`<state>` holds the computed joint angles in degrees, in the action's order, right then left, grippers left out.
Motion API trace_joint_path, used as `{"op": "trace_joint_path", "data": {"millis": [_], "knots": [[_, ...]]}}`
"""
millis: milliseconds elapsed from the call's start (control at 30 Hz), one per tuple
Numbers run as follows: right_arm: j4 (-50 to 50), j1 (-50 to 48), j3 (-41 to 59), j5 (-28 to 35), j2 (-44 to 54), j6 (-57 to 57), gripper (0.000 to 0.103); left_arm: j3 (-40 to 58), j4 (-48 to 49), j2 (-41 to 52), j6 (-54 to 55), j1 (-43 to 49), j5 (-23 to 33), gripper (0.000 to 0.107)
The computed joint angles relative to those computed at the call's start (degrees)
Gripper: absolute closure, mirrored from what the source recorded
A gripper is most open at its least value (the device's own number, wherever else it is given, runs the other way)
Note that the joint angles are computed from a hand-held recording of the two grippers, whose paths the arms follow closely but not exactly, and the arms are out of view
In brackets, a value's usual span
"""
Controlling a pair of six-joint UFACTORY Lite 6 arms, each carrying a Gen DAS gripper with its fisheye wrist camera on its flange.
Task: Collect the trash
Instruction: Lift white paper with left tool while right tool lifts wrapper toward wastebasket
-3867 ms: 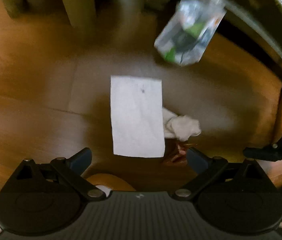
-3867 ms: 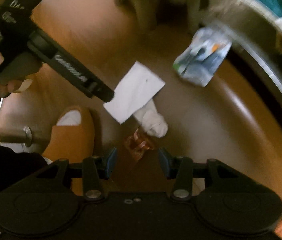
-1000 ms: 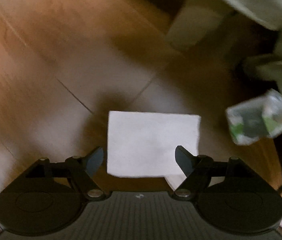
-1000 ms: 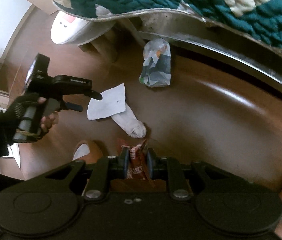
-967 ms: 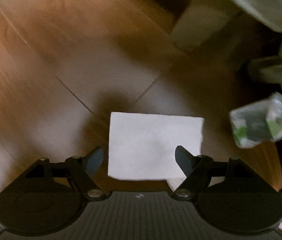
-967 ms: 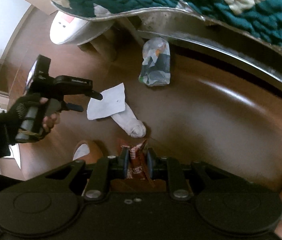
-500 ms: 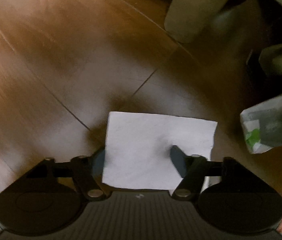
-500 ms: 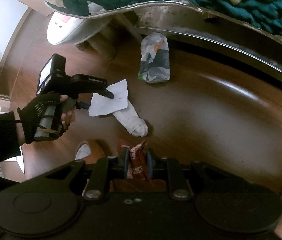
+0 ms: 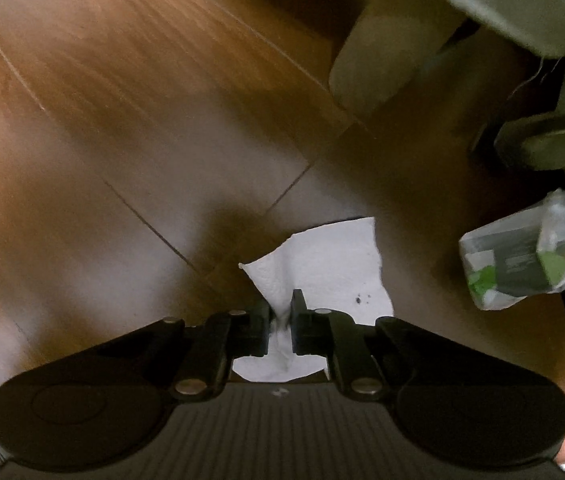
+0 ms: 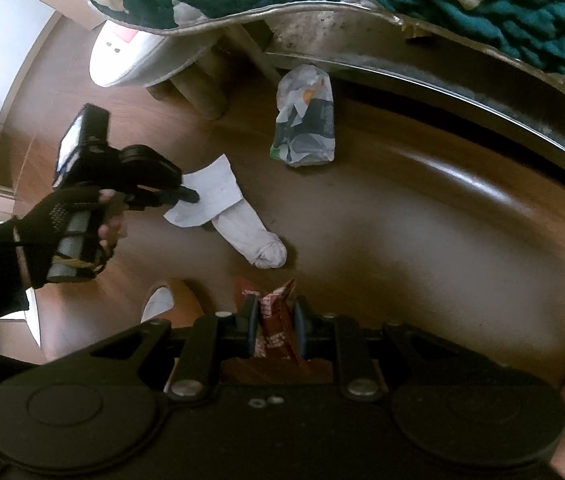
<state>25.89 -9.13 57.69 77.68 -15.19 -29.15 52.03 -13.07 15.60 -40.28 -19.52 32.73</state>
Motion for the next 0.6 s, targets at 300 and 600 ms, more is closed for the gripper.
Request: {"op": "trace_joint_path", "data": {"millis": [300,600], "knots": [[0.42,0.55,1.81,-0.97,-1.21,0.46,0.084,-2.24,3.31,-11.17,-2.17,1.51,4.86,0.098],[1.92,-0.58,11.78,0.09,-1.38,2.27,0.085,13.28,8.63,-19.64,-5.01,0.56,21.18,0.098]]}}
